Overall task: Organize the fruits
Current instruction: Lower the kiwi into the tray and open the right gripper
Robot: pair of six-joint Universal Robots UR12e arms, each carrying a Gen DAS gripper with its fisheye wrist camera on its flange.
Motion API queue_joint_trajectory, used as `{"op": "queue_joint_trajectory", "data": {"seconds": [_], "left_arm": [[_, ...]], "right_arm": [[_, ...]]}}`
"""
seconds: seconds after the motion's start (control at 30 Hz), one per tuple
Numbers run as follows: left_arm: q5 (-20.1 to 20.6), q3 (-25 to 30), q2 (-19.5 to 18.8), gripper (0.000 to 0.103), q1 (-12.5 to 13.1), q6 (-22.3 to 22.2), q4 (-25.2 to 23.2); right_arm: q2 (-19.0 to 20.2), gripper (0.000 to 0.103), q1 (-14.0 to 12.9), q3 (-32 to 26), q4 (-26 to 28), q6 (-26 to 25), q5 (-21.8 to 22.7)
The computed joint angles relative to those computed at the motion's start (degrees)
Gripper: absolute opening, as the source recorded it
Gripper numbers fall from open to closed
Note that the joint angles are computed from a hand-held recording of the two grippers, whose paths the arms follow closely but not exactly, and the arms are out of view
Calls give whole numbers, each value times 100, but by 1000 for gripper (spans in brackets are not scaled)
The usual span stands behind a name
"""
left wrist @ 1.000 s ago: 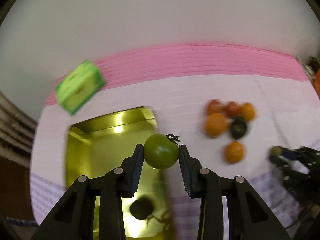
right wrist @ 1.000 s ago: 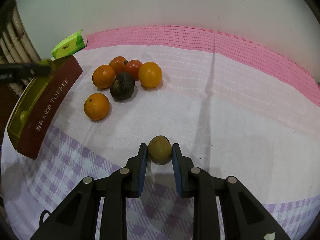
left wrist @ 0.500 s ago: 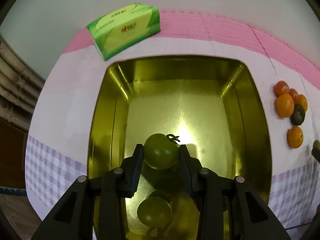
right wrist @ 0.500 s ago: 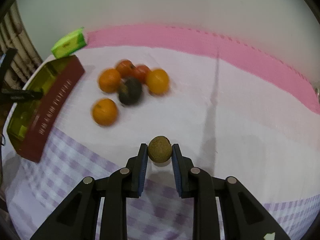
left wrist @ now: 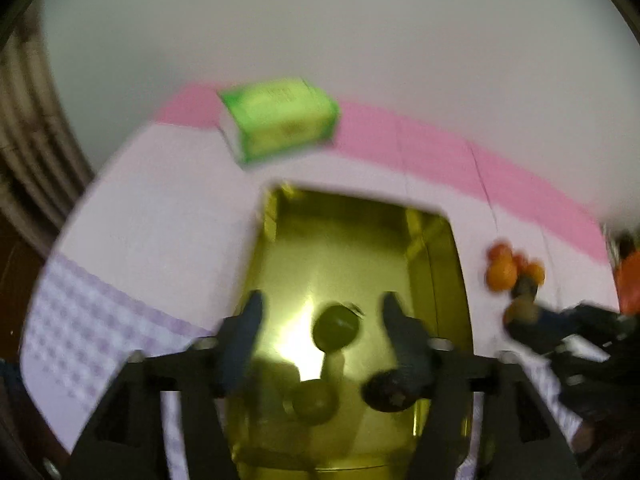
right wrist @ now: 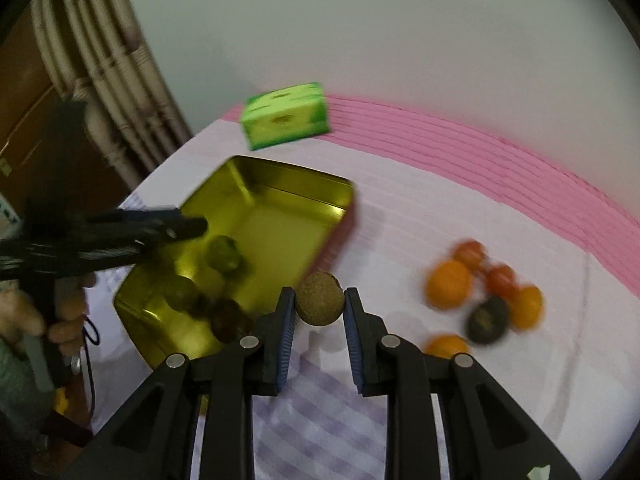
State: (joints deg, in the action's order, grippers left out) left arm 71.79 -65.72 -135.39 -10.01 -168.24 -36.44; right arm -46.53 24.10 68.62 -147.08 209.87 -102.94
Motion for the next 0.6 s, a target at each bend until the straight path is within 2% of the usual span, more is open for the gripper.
{"op": "queue_joint_trajectory", "data": {"seconds": [0.07, 0.17, 0.2, 0.33, 0.5, 0.6], "left_arm": [[262, -287, 158, 75, 56, -193, 625], [909, -525, 258, 76, 69, -326, 1087], [1002, -577, 271, 76, 86, -361, 1142], [1317, -613, 233, 76, 118, -479, 933], [1241, -542, 166, 76, 159, -916, 572], [1182, -558, 147, 76, 127, -863, 626]], "right_arm": [[239, 23, 24, -426, 270, -260, 92], [561, 23, 43, -994, 736, -520, 208], [642, 23, 48, -1150, 933, -569, 212], [971, 23, 84, -1770, 1738, -771, 102], [1146, 23, 117, -2079, 2119, -860, 1], [1215, 23, 112, -2182, 2242, -815, -29]]}}
